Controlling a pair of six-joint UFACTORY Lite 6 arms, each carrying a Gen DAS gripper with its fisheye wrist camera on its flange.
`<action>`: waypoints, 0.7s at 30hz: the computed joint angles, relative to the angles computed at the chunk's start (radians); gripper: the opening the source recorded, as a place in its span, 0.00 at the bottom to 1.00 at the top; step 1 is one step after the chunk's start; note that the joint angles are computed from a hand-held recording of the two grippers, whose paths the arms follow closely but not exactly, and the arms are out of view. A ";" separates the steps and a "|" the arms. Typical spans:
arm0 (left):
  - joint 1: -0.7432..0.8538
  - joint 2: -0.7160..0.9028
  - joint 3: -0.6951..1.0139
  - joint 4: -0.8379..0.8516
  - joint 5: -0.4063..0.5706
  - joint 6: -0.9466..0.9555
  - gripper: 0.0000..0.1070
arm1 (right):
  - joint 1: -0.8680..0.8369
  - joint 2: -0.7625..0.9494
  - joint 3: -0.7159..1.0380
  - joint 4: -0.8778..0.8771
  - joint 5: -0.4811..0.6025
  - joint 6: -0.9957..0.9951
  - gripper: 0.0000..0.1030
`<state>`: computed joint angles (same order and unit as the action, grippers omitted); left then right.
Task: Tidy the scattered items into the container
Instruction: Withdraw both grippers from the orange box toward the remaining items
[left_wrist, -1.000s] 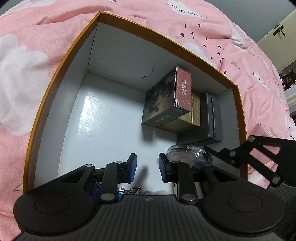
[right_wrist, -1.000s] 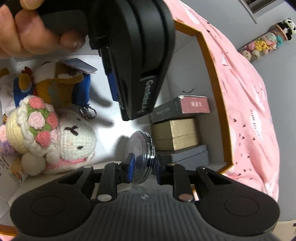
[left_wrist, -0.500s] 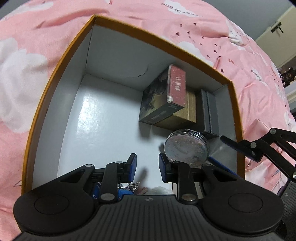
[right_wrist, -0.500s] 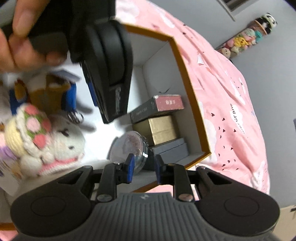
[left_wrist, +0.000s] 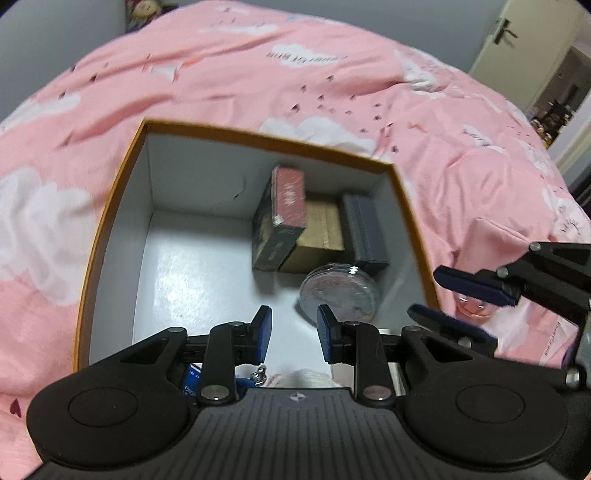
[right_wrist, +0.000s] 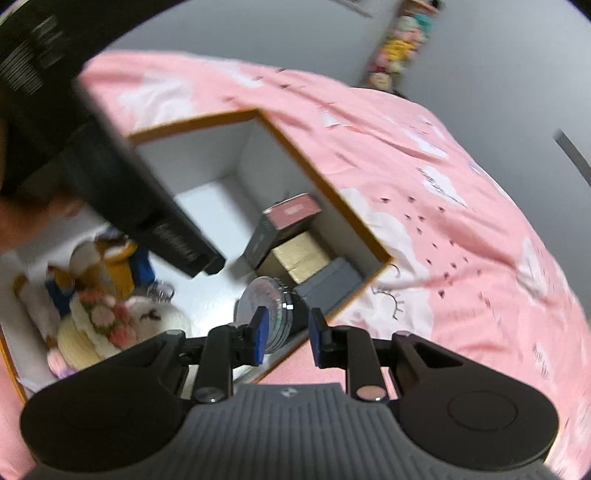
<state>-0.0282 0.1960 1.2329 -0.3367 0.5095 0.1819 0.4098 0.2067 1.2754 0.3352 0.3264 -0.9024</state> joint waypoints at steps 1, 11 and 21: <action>-0.004 -0.021 -0.016 -0.008 -0.010 0.017 0.28 | -0.015 -0.013 -0.013 0.057 0.000 -0.021 0.23; -0.079 -0.142 -0.092 0.046 -0.069 0.000 0.28 | -0.157 -0.203 -0.196 0.575 0.027 -0.205 0.31; -0.111 -0.212 -0.154 -0.037 -0.088 0.038 0.28 | -0.199 -0.408 -0.412 0.858 -0.083 -0.296 0.54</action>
<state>-0.1393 -0.0157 1.0790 -0.3734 0.4219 0.2195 0.2107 -0.2012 0.8639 1.1930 0.2430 -1.1984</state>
